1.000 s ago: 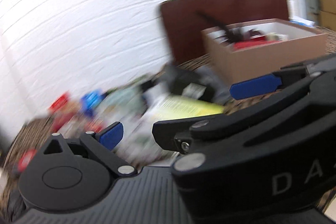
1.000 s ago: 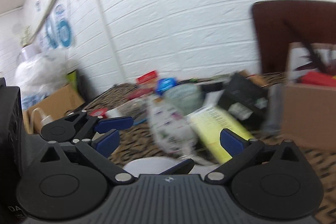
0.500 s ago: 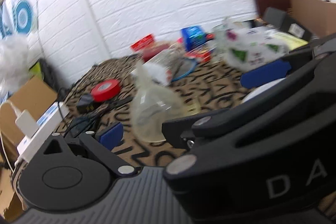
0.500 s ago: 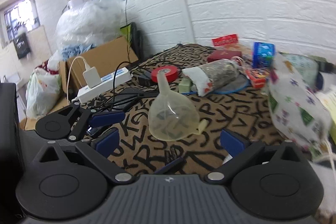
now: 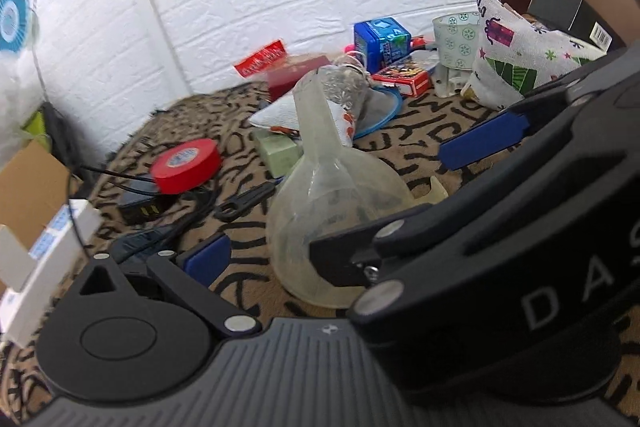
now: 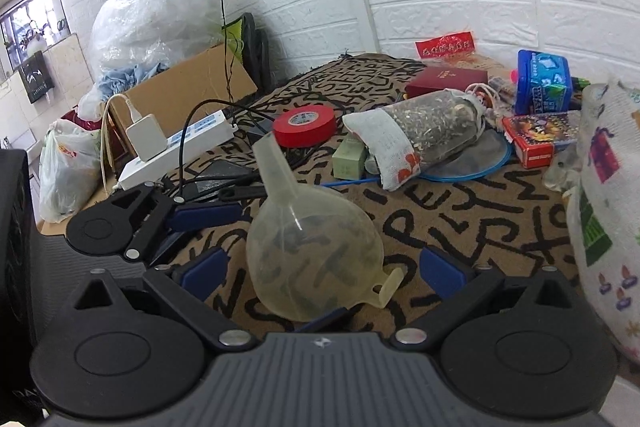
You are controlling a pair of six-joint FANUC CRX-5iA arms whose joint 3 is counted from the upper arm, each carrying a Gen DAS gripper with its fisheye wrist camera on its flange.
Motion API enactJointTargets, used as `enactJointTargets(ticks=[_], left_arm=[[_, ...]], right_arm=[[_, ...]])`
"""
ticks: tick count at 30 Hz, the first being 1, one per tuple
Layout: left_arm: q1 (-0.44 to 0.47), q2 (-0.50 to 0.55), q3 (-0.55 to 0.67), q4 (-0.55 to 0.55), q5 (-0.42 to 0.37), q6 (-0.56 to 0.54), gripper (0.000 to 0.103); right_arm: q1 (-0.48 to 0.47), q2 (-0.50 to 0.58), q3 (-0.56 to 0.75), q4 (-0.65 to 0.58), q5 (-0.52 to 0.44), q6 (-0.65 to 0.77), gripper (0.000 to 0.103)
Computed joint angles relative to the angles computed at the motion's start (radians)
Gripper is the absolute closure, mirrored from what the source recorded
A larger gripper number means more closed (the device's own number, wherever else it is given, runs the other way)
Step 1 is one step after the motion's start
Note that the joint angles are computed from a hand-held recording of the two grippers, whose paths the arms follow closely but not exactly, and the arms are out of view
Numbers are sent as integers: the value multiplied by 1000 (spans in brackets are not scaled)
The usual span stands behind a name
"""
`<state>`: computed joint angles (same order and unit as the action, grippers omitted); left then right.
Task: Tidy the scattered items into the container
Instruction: 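Move the right tool back to the clear plastic funnel, then grasp the clear plastic funnel by its bowl with the right gripper, then carry the funnel into the cardboard box and release it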
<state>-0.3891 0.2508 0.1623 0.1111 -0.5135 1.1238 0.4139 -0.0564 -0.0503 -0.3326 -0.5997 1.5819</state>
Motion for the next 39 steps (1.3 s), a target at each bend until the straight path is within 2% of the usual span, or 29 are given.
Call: enactJointTargets(ticks=[2, 4, 8, 9, 11, 13, 16, 22, 30, 35, 39], left_arm=[[16, 16, -1, 79, -16, -38, 0], [30, 28, -1, 155, -40, -75, 0], [42, 38, 2, 219, -71, -101, 0], [40, 34, -4, 225, -66, -110, 0], [34, 13, -42, 249, -26, -165, 9], [23, -9, -78, 236, 27, -192, 12], [4, -25, -78, 148, 58, -148, 13], [1, -25, -56, 113, 42, -120, 13], [-20, -47, -50, 95, 69, -119, 13], [-58, -61, -66, 177, 140, -214, 13], [-112, -44, -50, 278, 188, -321, 13]], right_arm=[[-38, 35, 54, -99, -64, 47, 0], [-53, 45, 59, -156, -54, 86, 0], [-56, 68, 98, -163, -91, 111, 0], [-62, 72, 107, -183, -106, 129, 3], [-67, 68, 109, -208, -113, 147, 7], [-56, 53, 93, -178, -101, 133, 8], [-55, 41, 81, -171, -87, 139, 11], [-52, 30, 77, -160, -82, 133, 12], [-50, -39, 32, -146, -27, 116, 12], [-34, -135, -50, -37, 65, 24, 11], [-67, -215, -115, 35, 119, -52, 11]])
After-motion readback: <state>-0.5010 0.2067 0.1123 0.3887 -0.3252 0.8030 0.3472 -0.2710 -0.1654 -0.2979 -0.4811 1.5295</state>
